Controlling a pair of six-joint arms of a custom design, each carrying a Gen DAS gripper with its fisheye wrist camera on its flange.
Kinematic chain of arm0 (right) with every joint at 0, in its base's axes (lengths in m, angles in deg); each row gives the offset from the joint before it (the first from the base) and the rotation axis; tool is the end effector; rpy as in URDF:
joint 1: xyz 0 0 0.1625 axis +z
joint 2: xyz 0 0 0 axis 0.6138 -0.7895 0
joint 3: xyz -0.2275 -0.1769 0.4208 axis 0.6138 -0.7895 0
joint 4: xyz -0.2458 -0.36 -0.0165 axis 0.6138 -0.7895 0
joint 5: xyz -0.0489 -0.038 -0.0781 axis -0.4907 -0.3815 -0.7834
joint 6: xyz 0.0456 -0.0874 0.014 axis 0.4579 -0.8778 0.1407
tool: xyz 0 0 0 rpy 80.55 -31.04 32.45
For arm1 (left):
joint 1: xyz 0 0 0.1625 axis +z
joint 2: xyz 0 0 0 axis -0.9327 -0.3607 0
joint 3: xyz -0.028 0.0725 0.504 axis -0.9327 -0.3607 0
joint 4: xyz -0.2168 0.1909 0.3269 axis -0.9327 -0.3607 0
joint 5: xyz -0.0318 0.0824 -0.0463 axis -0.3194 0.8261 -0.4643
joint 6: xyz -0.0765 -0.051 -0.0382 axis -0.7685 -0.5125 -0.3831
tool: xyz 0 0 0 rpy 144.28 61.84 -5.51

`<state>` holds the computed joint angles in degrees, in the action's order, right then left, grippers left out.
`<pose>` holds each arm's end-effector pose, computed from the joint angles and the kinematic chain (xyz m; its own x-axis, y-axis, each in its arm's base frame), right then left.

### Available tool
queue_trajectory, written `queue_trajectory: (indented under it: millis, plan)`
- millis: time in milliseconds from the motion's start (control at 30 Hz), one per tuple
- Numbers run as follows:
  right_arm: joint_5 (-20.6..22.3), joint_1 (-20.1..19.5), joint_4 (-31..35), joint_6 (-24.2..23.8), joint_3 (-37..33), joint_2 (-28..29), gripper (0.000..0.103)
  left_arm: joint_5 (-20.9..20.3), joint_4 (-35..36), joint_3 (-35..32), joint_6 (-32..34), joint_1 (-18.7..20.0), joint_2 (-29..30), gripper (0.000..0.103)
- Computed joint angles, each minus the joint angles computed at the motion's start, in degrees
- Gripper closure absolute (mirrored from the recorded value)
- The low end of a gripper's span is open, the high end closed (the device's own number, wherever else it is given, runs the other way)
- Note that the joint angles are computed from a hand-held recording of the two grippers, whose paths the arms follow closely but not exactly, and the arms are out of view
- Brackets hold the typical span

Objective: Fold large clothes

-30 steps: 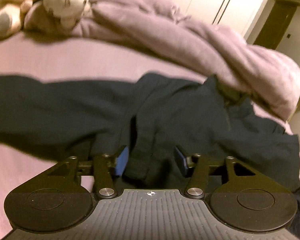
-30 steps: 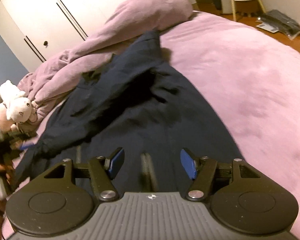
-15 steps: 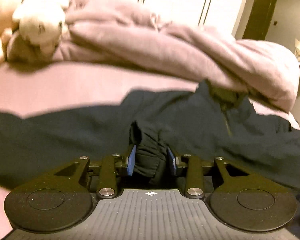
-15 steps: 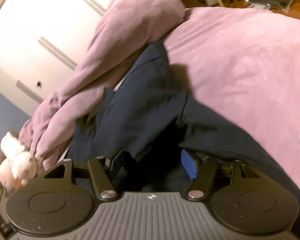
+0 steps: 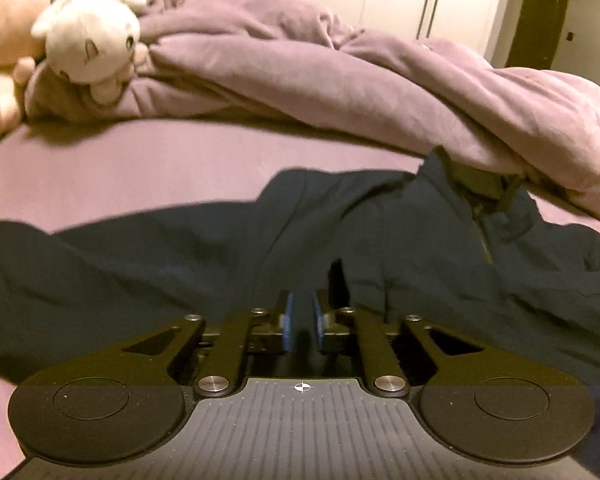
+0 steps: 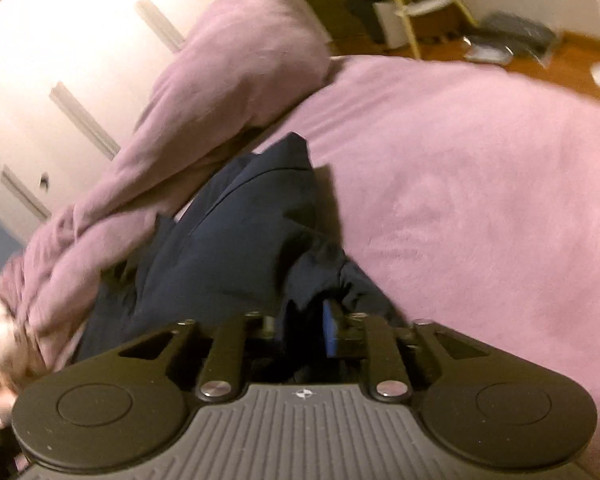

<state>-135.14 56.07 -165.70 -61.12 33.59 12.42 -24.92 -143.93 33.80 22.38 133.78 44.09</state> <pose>0.1327 -0.7565 0.2625 -0.8744 0.4805 0.0673 0.0965 0.3082 -0.9464 -0.2060 -0.9037 0.2901 -0.7993 0.0884 -0.5944 0.4717 0.7051 -0.5295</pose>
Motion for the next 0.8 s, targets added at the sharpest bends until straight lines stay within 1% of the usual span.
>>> queue_trajectory:
  millis: [33,67,133,167,267,367,433,467,533,567,600,633,667,700,733,800]
  plan:
    - [-1.24,0.61,-2.16,-3.05,0.62,-0.19,0.070,-1.10,0.35,0.68,-0.87,0.23,-0.64,0.077]
    - [-2.28,1.11,-4.39,-5.90,0.82,-0.14,0.066,-1.93,0.66,1.43,-2.31,0.39,-1.33,0.072]
    - [-3.99,1.95,-7.93,-10.48,0.32,0.40,0.064,-2.80,0.89,2.53,-4.78,0.55,-2.27,0.071]
    - [-4.45,2.30,-8.43,-12.57,-0.41,0.85,0.064,-3.44,0.75,3.14,-5.77,0.58,-2.76,0.071]
    - [-3.99,2.78,-4.46,-16.42,-3.55,2.43,0.064,-5.22,-1.56,5.09,-7.01,0.31,-3.79,0.070]
    - [-3.72,3.16,-1.09,-21.40,-8.19,5.68,0.064,-4.59,-3.28,5.84,-6.39,-0.28,-3.57,0.070]
    - [-5.00,3.27,1.19,-21.72,-11.21,7.75,0.064,-3.04,-3.90,5.72,-5.40,-0.70,-3.06,0.070]
    - [-5.00,3.09,2.00,-22.02,-12.68,8.77,0.064,-2.45,-4.94,5.84,-5.04,-0.81,-2.95,0.069]
    - [-6.56,3.02,7.73,-21.59,-15.40,10.13,0.064,-2.00,-5.48,6.04,-6.06,-0.91,-3.16,0.069]
    - [-6.71,3.04,8.54,-22.70,-16.24,10.80,0.064,-2.26,-5.65,6.32,-6.45,-0.95,-3.43,0.069]
    - [-7.24,3.19,9.03,-24.88,-17.50,11.68,0.065,-2.39,-6.28,6.82,-6.22,-1.11,-3.72,0.068]
    - [-8.52,3.55,9.18,-27.99,-19.01,12.71,0.065,-2.39,-7.28,7.36,-5.31,-1.36,-3.93,0.067]
    - [-9.25,3.83,8.96,-29.33,-19.59,13.10,0.065,-3.14,-9.08,8.25,-3.43,-1.65,-4.22,0.063]
    - [-8.30,3.87,8.23,-29.80,-19.34,12.97,0.066,-3.46,-11.54,9.17,-1.57,-2.00,-4.38,0.061]
    - [-6.85,4.02,6.75,-29.31,-18.48,12.67,0.066,-3.27,-14.71,10.09,0.46,-2.47,-4.37,0.059]
    - [-5.16,4.34,3.35,-29.26,-16.93,12.37,0.066,-3.34,-17.95,10.79,1.72,-3.03,-4.26,0.047]
